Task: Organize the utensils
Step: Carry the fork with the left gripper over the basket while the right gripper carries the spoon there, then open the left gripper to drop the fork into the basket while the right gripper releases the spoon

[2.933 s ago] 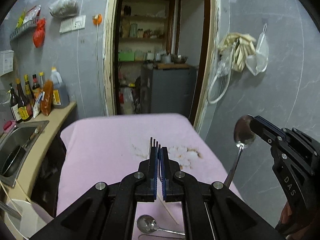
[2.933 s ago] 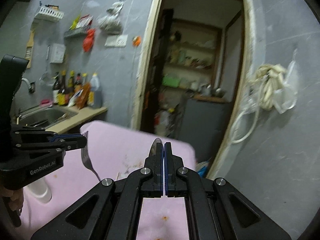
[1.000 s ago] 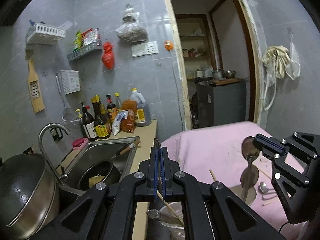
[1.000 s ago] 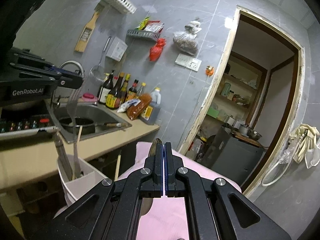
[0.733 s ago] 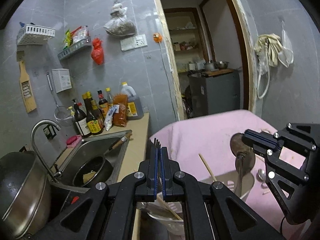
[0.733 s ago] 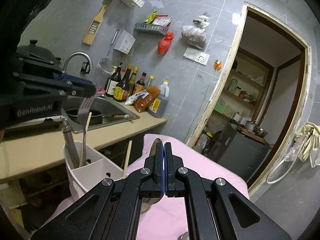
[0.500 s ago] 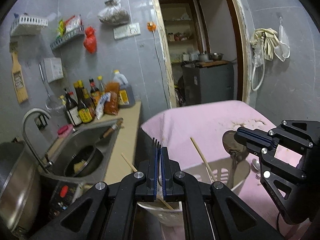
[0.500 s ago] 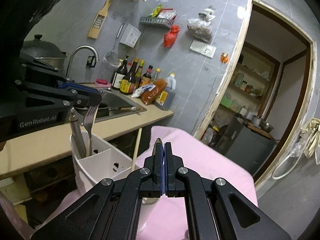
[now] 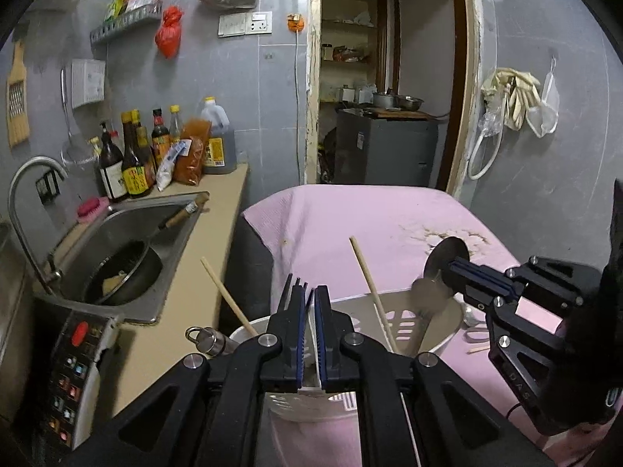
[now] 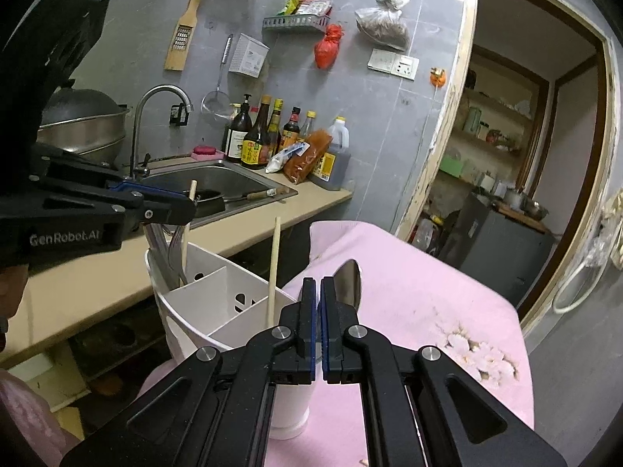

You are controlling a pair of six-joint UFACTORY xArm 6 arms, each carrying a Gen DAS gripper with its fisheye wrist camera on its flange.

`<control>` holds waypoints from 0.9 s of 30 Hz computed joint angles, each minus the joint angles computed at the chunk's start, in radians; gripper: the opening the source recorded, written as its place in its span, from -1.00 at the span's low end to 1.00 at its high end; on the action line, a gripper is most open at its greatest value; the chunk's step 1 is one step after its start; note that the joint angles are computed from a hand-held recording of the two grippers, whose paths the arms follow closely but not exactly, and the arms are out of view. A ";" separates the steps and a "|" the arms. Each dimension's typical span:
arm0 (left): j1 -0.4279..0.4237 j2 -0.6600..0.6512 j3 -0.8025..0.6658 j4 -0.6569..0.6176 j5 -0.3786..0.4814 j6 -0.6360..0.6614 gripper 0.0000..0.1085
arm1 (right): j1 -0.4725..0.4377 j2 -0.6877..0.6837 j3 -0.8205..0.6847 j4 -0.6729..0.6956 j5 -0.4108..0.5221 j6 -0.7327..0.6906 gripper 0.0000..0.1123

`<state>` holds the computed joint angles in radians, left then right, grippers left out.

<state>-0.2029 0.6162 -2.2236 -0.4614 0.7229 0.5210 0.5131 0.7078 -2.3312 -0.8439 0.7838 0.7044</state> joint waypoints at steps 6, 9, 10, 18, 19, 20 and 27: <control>0.007 0.018 -0.035 -0.039 0.030 0.010 -0.89 | -0.003 -0.019 0.034 0.005 -0.009 0.015 -0.96; 0.009 0.020 -0.041 -0.041 0.037 0.006 -0.89 | -0.003 -0.022 0.038 0.009 -0.007 0.013 -0.96; 0.008 0.019 -0.042 -0.041 0.038 0.004 -0.89 | -0.003 -0.029 0.051 0.006 -0.012 0.018 -0.96; 0.006 0.013 -0.023 -0.029 0.033 0.001 -0.89 | 0.002 0.065 -0.100 0.135 0.071 -0.119 -0.96; 0.006 0.014 -0.021 -0.029 0.036 -0.002 -0.89 | 0.003 0.073 -0.111 0.147 0.082 -0.128 -0.96; 0.008 0.020 -0.025 -0.040 0.041 0.001 -0.89 | 0.003 0.074 -0.111 0.151 0.083 -0.126 -0.96; 0.030 0.188 -0.195 -0.047 0.102 -0.145 -0.65 | -0.005 0.004 0.001 0.191 0.044 -0.129 -0.96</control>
<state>-0.1728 0.8037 -2.4187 -0.5080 0.8252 0.3761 0.5077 0.7114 -2.3304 -0.6529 0.8274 0.5751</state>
